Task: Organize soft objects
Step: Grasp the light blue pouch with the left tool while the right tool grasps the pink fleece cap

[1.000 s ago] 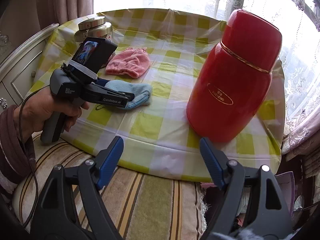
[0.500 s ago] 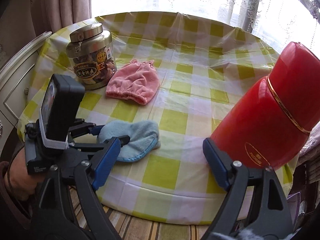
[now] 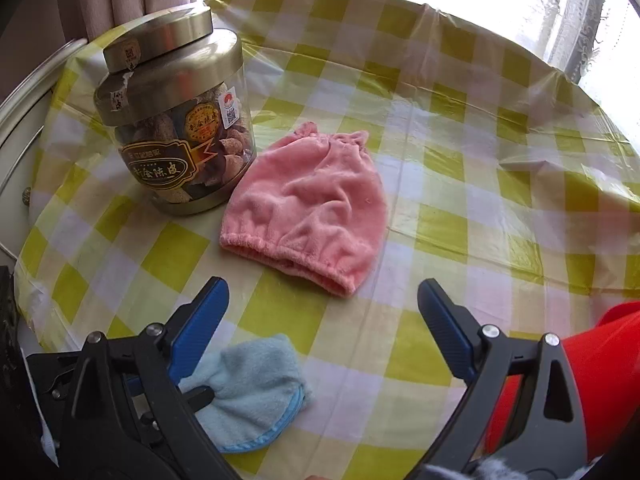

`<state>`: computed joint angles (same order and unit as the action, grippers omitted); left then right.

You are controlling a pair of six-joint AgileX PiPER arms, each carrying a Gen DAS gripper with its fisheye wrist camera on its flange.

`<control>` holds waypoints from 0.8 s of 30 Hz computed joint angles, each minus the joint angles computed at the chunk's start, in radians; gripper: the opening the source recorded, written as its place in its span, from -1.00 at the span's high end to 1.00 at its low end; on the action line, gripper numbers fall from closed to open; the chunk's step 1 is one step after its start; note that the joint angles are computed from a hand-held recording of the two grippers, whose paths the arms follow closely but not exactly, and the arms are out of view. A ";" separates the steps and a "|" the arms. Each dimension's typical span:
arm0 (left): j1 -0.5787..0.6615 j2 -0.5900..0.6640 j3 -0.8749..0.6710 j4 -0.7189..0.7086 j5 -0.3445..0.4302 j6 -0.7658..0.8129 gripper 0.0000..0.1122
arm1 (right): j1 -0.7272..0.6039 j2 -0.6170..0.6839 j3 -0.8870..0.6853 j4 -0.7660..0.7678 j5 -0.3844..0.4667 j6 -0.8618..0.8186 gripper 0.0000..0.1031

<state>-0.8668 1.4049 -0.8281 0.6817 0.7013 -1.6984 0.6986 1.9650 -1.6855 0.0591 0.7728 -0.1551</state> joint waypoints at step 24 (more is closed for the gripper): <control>-0.056 -0.153 0.149 0.161 0.101 -0.348 0.58 | 0.033 0.356 -0.446 0.024 0.135 0.013 0.35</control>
<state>-0.9226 1.2522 -0.6791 0.8424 0.8021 -2.0460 0.7311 2.3208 -2.1313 0.0834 0.9078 -0.1425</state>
